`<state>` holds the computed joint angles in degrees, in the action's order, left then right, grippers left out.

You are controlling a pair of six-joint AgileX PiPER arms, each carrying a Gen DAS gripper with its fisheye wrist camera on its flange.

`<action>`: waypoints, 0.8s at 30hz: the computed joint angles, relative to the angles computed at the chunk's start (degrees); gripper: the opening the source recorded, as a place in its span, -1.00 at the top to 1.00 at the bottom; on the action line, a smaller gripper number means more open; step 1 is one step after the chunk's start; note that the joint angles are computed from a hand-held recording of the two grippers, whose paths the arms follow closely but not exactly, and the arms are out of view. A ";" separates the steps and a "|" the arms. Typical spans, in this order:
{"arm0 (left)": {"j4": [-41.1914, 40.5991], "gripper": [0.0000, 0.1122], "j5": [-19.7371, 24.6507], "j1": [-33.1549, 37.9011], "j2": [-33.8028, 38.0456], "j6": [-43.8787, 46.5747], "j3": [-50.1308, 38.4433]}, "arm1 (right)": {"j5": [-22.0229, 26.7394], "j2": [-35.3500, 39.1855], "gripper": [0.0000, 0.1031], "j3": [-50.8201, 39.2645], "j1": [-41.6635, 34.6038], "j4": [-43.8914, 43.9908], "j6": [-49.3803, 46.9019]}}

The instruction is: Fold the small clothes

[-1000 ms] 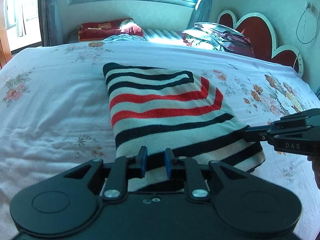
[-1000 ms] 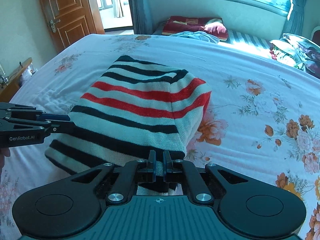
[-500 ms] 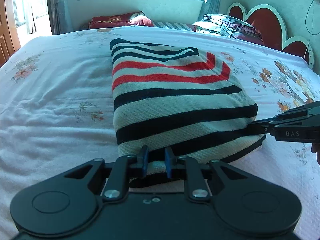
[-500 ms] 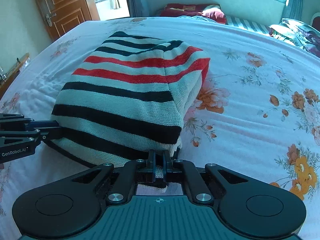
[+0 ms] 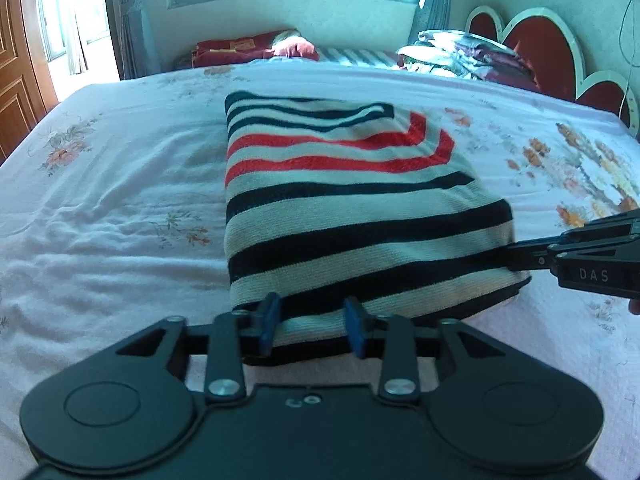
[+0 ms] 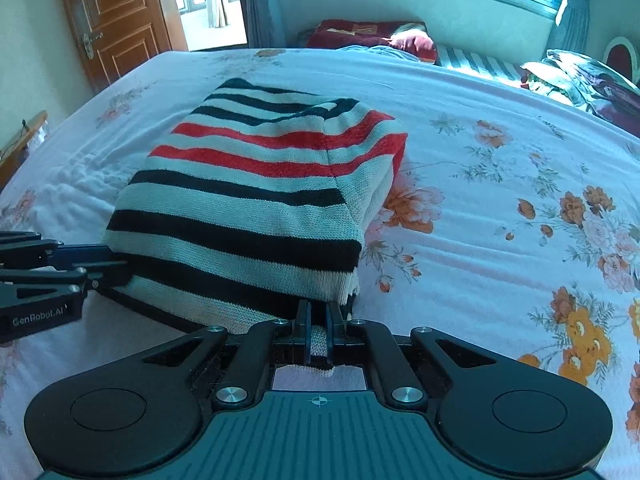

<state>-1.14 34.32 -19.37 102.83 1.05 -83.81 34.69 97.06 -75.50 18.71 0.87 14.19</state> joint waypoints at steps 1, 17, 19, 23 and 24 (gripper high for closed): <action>3.05 -0.55 -3.59 -0.85 -2.45 -3.29 3.48 | 0.22 -1.57 0.08 1.12 0.40 -1.71 2.64; 26.69 -0.83 1.57 -14.06 -21.76 -36.04 17.04 | 2.99 -25.27 -0.99 16.73 6.46 -15.99 22.69; 29.46 -0.83 4.01 -16.45 -24.29 -40.51 17.97 | 5.08 -27.95 -0.99 17.43 8.15 -18.01 25.40; 31.16 -0.83 7.68 -20.21 -28.77 -44.52 18.93 | 10.39 -34.31 -0.99 18.35 12.29 -22.05 30.57; 31.93 -0.83 8.66 -21.36 -29.81 -45.79 19.12 | 11.90 -35.75 -0.99 18.30 13.57 -23.16 31.95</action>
<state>30.79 42.98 -40.73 73.02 -44.74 -64.69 46.58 61.31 -57.21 32.28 -22.29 46.15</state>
